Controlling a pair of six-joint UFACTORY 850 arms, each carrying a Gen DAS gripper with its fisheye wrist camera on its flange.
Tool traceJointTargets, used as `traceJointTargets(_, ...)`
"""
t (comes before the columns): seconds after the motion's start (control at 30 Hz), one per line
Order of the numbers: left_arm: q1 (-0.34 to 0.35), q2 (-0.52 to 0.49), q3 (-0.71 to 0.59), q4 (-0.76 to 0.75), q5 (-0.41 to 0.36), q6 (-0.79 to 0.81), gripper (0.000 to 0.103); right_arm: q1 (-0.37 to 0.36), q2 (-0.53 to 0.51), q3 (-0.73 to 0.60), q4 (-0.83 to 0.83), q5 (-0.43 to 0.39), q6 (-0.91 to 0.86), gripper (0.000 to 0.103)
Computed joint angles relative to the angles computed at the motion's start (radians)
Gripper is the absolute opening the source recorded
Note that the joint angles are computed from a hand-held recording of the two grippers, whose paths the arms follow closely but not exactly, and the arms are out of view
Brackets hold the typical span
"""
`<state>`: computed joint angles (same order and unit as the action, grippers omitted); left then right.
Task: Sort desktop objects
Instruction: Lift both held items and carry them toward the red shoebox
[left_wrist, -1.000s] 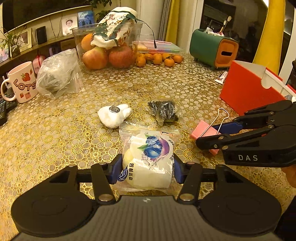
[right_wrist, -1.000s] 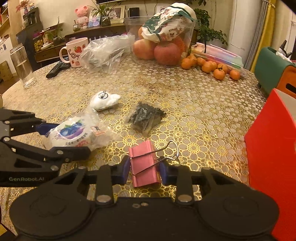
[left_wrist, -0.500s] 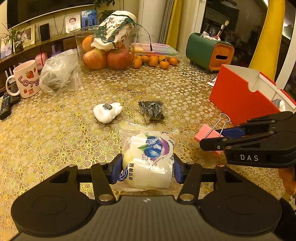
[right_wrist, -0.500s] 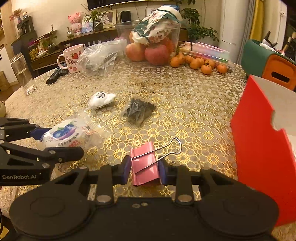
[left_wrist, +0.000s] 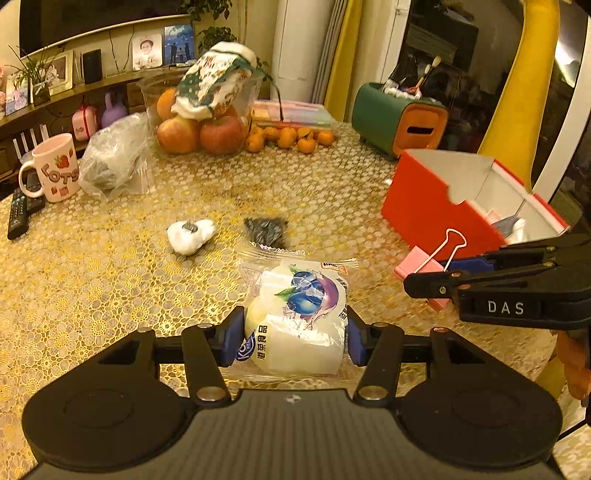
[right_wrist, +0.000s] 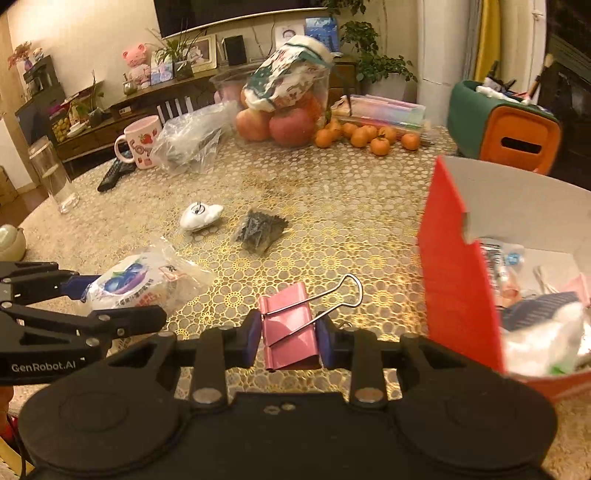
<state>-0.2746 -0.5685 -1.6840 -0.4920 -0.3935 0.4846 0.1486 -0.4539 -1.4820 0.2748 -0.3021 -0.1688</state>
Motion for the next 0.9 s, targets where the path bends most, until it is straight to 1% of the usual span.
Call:
traceJointTargets(0.13, -0.022, 0.03, 0.007, 0.04, 0.005, -0.055, 0.053, -0.013, 0.057, 0.05, 0.059, 0.023, -0.05, 0.031)
traceJointTargets(0.3, -0.05, 0.059, 0.011, 0.054, 0.008, -0.082, 0.053, -0.037, 0.119, 0.093, 0.133, 0.051, -0.126, 0.031)
traceJointTargets(0.47, -0.079, 0.07, -0.004, 0.065, 0.008, -0.095, 0.053, -0.072, 0.164, 0.111, 0.262, 0.049, -0.248, 0.031)
traceJointTargets(0.63, -0.114, 0.067, -0.029, 0.098, 0.014, -0.116, 0.053, -0.102, 0.204, 0.133, 0.25, 0.078, -0.243, 0.031)
traceJointTargets(0.9, -0.17, 0.021, -0.108, 0.113, -0.013, -0.109, 0.053, -0.166, 0.26, 0.191, 0.202, 0.114, -0.197, 0.031)
